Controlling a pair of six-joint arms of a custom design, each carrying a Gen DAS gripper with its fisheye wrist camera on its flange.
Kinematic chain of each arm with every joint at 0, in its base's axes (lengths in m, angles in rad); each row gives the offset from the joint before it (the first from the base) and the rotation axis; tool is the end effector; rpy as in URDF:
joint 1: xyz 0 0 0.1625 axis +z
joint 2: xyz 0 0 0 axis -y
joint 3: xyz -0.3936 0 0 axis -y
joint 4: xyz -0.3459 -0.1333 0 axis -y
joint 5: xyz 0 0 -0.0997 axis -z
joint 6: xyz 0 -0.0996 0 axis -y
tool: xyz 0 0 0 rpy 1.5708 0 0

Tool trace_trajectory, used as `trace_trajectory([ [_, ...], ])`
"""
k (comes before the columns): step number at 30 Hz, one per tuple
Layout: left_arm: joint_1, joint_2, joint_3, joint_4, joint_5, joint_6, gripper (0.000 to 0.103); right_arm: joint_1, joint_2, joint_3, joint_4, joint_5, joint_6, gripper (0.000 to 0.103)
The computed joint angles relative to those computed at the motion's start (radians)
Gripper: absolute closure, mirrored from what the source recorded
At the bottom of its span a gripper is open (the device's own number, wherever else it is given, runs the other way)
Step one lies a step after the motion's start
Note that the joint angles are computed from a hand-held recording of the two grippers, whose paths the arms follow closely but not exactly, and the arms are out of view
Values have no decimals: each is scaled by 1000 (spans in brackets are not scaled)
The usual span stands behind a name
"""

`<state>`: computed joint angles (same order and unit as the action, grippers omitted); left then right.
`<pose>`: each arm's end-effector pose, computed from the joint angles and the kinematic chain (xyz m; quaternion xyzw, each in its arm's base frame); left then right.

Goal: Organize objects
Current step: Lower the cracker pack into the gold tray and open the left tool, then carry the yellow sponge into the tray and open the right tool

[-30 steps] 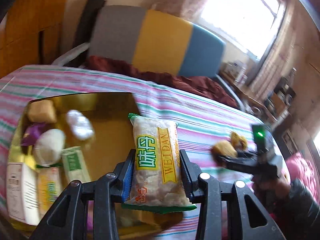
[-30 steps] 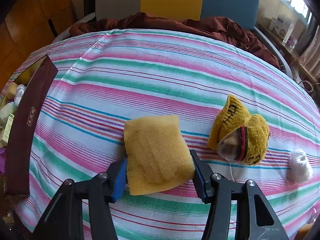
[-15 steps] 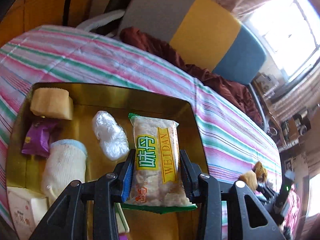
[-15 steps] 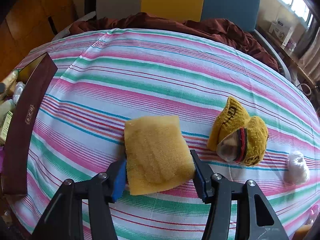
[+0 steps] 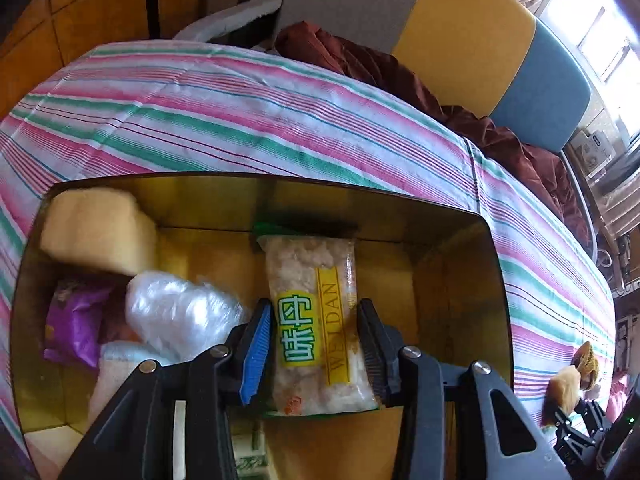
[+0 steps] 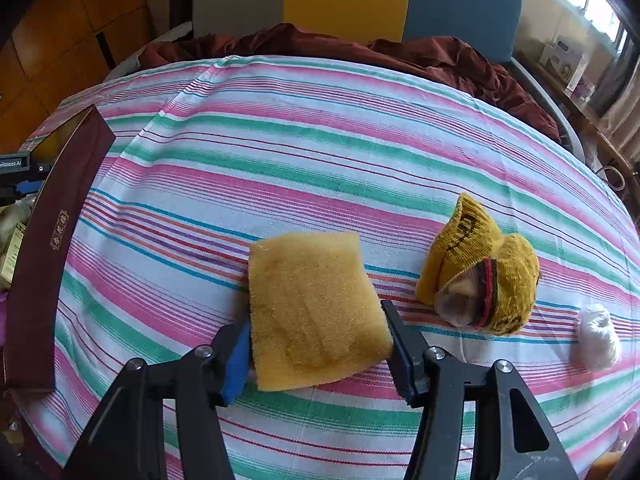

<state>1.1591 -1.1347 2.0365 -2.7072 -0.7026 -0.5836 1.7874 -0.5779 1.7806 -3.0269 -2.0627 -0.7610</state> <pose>-0.0053 -0.5353 0.2085 -0.1264 0.8935 -0.2927 0.3164 0.2073 -0.5408 -0.0052 0.4246 -0.8639 0.0531 0.2656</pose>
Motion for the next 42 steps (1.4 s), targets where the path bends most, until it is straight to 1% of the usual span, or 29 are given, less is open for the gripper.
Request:
trace_trajectory([
  [4, -64, -32, 82, -62, 91, 23, 61, 0, 0, -1, 1, 0, 0, 44],
  [7, -138, -72, 174, -141, 169, 43, 61, 1, 2, -3, -2, -2, -2, 44],
  [11, -231, -138, 278, -160, 238, 31, 60, 5, 1, 9, -17, -4, -3, 44],
  [15, -329, -208, 368, -123, 296, -22, 61, 5, 4, 13, -32, -6, -9, 44],
  [17, -378, -247, 405, -70, 318, -75, 60, 6, 6, 16, -44, -7, -13, 44],
  [21, -464, -339, 462, 92, 352, -210, 60, 9, 7, 21, -58, -14, -3, 44],
  [23, -504, -385, 483, 186, 368, -272, 60, 13, 7, 20, -57, -22, 12, 45],
  [24, -518, -401, 491, 218, 373, -291, 60, 17, 9, 21, -61, -31, 20, 45],
  [26, -542, -437, 500, 321, 383, -358, 60, 31, 7, 27, -62, -51, 51, 46],
  [28, -556, -474, 511, 379, 372, -396, 61, 41, -13, 47, -45, -22, 91, 46],
  [30, -562, -502, 518, 430, 365, -431, 61, 63, -38, 85, -59, 21, 108, 46],
  [33, -568, -539, 528, 496, 361, -490, 60, 109, -74, 126, -50, 108, 131, 46],
  [35, -574, -568, 531, 565, 362, -546, 60, 147, -92, 150, -35, 169, 141, 46],
  [38, -575, -607, 539, 628, 358, -597, 61, 209, -100, 172, -9, 243, 158, 46],
  [42, -583, -693, 547, 756, 360, -685, 61, 282, -78, 173, 40, 307, 166, 46],
])
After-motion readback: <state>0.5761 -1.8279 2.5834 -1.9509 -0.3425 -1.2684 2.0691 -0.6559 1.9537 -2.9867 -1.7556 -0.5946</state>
